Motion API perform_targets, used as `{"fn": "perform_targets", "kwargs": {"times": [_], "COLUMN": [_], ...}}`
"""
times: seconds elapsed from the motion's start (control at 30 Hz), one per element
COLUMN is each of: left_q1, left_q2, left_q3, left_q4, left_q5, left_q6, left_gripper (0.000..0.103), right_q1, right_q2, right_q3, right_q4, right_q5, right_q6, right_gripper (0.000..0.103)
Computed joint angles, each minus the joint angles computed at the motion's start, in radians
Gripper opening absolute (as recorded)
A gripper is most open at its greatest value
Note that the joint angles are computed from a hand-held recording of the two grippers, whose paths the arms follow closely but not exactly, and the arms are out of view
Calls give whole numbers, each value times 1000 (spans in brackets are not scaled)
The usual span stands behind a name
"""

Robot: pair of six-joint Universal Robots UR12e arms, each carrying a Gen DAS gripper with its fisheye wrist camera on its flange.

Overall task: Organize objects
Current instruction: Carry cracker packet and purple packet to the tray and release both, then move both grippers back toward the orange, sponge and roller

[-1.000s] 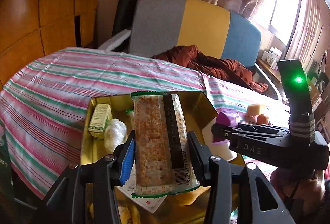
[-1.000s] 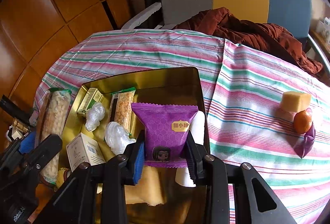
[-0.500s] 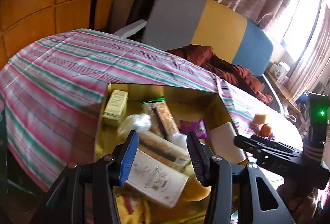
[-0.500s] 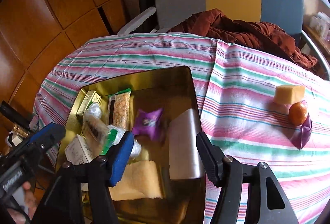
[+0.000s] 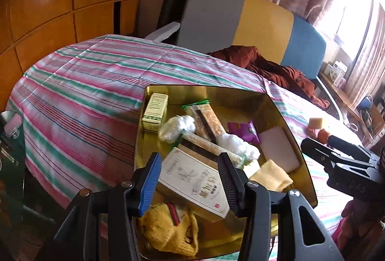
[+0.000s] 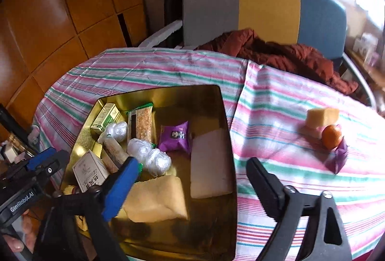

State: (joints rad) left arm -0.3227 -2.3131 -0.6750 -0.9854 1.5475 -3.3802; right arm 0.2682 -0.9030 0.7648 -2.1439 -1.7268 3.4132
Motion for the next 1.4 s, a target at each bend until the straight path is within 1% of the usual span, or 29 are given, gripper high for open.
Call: {"fn": "perform_targets", "kwargs": {"times": [0.13, 0.27, 0.47, 0.67, 0.97, 1.1, 1.4], "left_q1": [-12, -22, -33, -42, -57, -65, -80], "left_q2": [1, -2, -4, 0, -12, -21, -44], "left_q3": [1, 11, 17, 13, 38, 55, 95], "left_q4": [24, 28, 24, 18, -13, -26, -66], "left_q5": [8, 11, 12, 9, 1, -4, -18], "left_q6": [33, 66, 95, 121, 172, 193, 235], "left_gripper": [49, 49, 49, 49, 49, 49, 49], "right_q1": [12, 18, 19, 15, -6, -22, -65], "right_q2": [-10, -22, -44, -62, -98, -116, -160], "right_q3": [18, 40, 75, 105, 166, 194, 253], "right_q4": [-38, -72, -112, -128, -133, -126, -113], "right_q5": [-48, -79, -101, -118, -136, -151, -214], "right_q6": [-31, -50, -49, -33, 8, 28, 73], "right_gripper": [98, 98, 99, 101, 101, 101, 101]}}
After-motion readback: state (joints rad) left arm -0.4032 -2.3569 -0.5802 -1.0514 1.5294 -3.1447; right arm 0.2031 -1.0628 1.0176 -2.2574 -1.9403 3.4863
